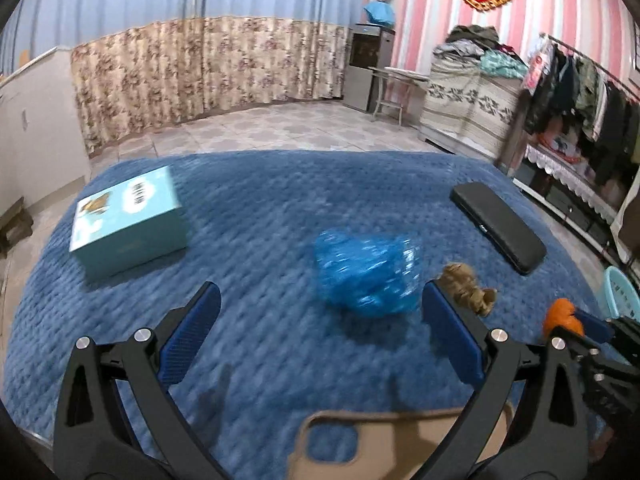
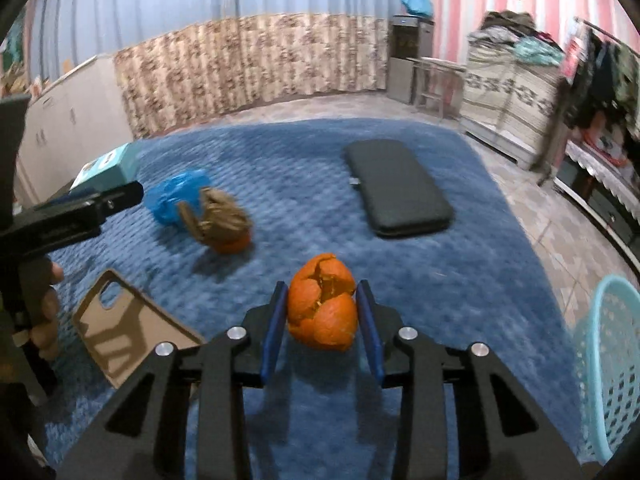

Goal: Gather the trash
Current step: 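Grasp the blue plastic bag with the left gripper, then carry the blue bag and tangerine over the blue basket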

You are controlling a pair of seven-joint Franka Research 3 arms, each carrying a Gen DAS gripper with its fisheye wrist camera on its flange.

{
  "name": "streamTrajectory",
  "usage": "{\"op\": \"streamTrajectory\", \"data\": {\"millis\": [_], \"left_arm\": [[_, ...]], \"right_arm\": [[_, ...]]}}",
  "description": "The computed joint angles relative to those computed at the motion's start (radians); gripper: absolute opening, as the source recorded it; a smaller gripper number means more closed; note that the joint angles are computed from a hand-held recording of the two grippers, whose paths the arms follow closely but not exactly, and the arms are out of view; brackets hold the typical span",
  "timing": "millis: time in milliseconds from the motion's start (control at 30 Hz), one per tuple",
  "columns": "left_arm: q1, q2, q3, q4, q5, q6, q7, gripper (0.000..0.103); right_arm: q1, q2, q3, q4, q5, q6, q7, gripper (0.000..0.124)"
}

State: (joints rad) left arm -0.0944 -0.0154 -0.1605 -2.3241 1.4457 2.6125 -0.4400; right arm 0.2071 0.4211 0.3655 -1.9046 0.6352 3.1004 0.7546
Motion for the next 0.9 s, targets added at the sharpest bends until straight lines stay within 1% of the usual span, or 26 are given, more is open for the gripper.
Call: {"op": "streamTrajectory", "data": {"millis": [33,67,133,167,200,233,267,300,333,367,400,500,567,600,700,733,833,900], "left_arm": [[-0.001,0.015,0.000,0.015,-0.004,0.000,0.015,0.097],[-0.001,0.035,0.001,0.034,-0.009,0.008,0.034,0.095],[0.002,0.062,0.011,0.057,-0.013,0.048,0.058,0.084],[0.004,0.078,0.016,0.070,-0.022,0.077,0.085,0.071],[0.005,0.086,0.022,0.076,-0.030,0.093,0.107,0.055],[0.004,0.098,0.024,0.084,-0.045,0.102,0.139,0.046],[0.000,0.103,0.026,0.089,-0.052,0.101,0.151,0.032],[-0.006,0.100,0.027,0.087,-0.050,0.092,0.144,0.025],[-0.011,0.093,0.028,0.080,-0.033,0.085,0.122,0.022],[-0.011,0.079,0.031,0.067,-0.023,0.086,0.114,0.014],[-0.011,0.067,0.030,0.058,-0.021,0.081,0.113,0.011],[-0.019,0.006,0.013,0.019,-0.014,0.016,0.098,0.009],[-0.017,-0.043,0.002,-0.014,-0.010,-0.009,0.089,0.009],[-0.017,-0.066,-0.008,-0.025,-0.016,-0.033,0.093,0.009],[-0.011,-0.124,-0.026,-0.054,-0.036,-0.067,0.094,0.009],[-0.009,-0.140,-0.031,-0.061,-0.043,-0.070,0.089,0.009],[-0.001,-0.168,-0.046,-0.065,-0.054,-0.074,0.088,0.009],[-0.007,-0.167,-0.066,-0.048,-0.056,-0.096,0.099,0.009]], "right_arm": [[-0.007,-0.001,-0.002,0.000,0.005,0.000,0.004,0.035],[-0.016,-0.001,-0.001,-0.001,0.010,0.002,0.003,0.035],[-0.025,-0.001,-0.004,0.000,0.016,0.005,0.008,0.035],[-0.033,-0.001,-0.005,0.000,0.021,0.006,0.011,0.035],[-0.036,0.000,-0.007,0.002,0.024,0.007,0.014,0.035],[-0.046,-0.001,-0.003,0.003,0.030,0.010,0.013,0.035],[-0.054,-0.003,0.002,0.001,0.035,0.014,0.010,0.035],[-0.063,-0.007,0.008,-0.002,0.040,0.020,0.005,0.035],[-0.076,-0.012,0.021,-0.010,0.049,0.031,-0.006,0.035],[-0.082,-0.016,0.025,-0.013,0.050,0.035,-0.011,0.035],[-0.096,-0.022,0.036,-0.021,0.055,0.043,-0.026,0.035],[-0.109,-0.049,0.036,-0.046,0.043,0.078,-0.047,0.035],[-0.182,-0.062,0.100,-0.063,0.065,0.096,-0.083,0.035],[-0.212,-0.069,0.125,-0.068,0.076,0.100,-0.096,0.035],[-0.290,-0.088,0.186,-0.090,0.101,0.137,-0.135,0.035],[-0.314,-0.092,0.203,-0.097,0.101,0.149,-0.140,0.035],[-0.423,-0.095,0.278,-0.110,0.094,0.181,-0.135,0.035],[-0.467,-0.100,0.301,-0.119,0.080,0.197,-0.116,0.035]]}}
